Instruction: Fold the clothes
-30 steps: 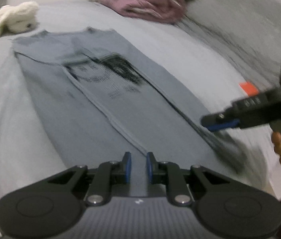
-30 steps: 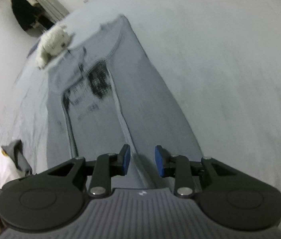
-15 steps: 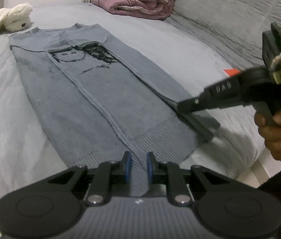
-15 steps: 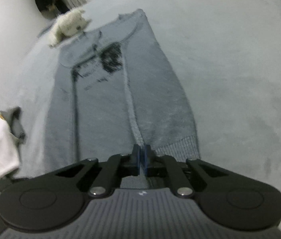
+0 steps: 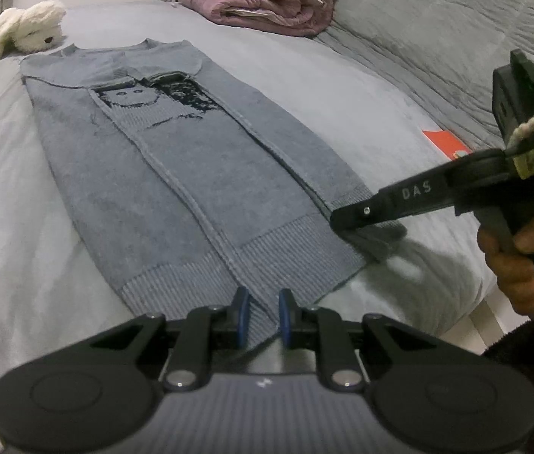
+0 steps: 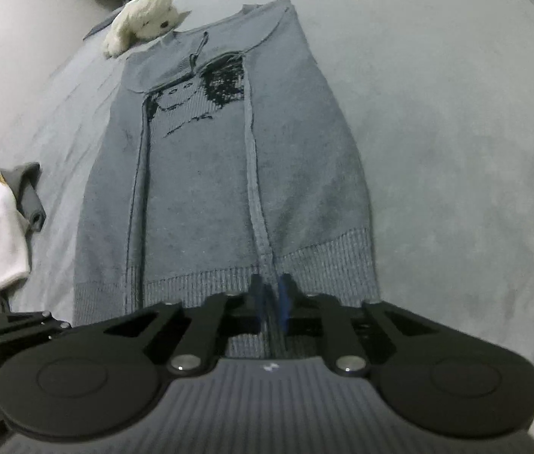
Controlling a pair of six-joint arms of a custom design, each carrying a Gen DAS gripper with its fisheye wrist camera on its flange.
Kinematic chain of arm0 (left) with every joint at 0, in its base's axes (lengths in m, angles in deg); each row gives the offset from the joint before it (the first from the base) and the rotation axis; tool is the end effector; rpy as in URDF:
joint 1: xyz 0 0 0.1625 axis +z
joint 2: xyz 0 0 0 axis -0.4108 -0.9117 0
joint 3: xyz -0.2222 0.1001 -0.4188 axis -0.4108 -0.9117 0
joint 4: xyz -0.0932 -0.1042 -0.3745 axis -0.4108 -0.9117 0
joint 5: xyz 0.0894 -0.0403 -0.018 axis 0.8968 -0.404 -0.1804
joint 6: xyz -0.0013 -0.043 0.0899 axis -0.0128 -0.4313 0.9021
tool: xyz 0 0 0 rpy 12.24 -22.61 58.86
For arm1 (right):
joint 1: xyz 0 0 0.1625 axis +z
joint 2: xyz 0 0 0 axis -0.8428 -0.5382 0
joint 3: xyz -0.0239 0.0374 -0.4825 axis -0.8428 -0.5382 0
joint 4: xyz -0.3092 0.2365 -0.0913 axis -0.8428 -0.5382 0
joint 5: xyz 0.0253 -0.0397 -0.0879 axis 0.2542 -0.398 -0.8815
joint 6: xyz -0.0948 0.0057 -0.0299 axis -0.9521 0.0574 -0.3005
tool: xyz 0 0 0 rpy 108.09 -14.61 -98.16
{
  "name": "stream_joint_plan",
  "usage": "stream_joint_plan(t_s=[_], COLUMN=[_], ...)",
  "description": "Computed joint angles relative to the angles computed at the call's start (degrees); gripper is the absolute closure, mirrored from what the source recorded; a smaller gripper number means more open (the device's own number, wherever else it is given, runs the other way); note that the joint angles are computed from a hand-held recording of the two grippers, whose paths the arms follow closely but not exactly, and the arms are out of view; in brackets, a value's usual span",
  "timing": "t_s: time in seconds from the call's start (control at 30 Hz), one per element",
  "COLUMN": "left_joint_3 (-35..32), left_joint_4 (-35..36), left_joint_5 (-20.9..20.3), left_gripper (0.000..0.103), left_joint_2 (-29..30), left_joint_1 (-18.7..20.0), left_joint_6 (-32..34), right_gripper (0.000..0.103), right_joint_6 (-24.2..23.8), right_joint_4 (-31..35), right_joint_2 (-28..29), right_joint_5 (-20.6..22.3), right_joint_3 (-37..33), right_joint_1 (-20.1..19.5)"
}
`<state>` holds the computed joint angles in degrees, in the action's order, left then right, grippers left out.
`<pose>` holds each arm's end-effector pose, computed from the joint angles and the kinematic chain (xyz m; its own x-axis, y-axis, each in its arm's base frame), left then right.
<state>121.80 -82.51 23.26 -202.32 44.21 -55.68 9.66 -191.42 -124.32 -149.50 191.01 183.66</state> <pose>-0.0078 -0.2219 0.3580 -0.8740 0.0697 -0.4810 0.3638 0.7500 -0.5524 0.4016 -0.3802 0.0176 -0.8064 -0.4878 0.3342 -0.5518 0.8239 -0.1290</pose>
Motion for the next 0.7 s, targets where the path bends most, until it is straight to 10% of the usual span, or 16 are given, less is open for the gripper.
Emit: stream_joint_plan(t_s=[0.53,0.7], left_joint_3=[-4.9,-3.4], left_joint_4=[2.8,-10.2], left_joint_5=[-4.7,-3.2], left_gripper=[0.080,0.080], left_joint_2=[1.6,5.0], left_joint_1=[-3.0,6.1], left_joint_6=[1.9,9.9], right_gripper=[0.071,0.071], right_joint_6=[0.6,-1.0], right_joint_4=[9.1,5.9], right_joint_2=[-3.5,-3.4], right_joint_5=[5.3,4.8], right_joint_3=[-2.9,-2.8], right_joint_1=[-1.3,-2.7])
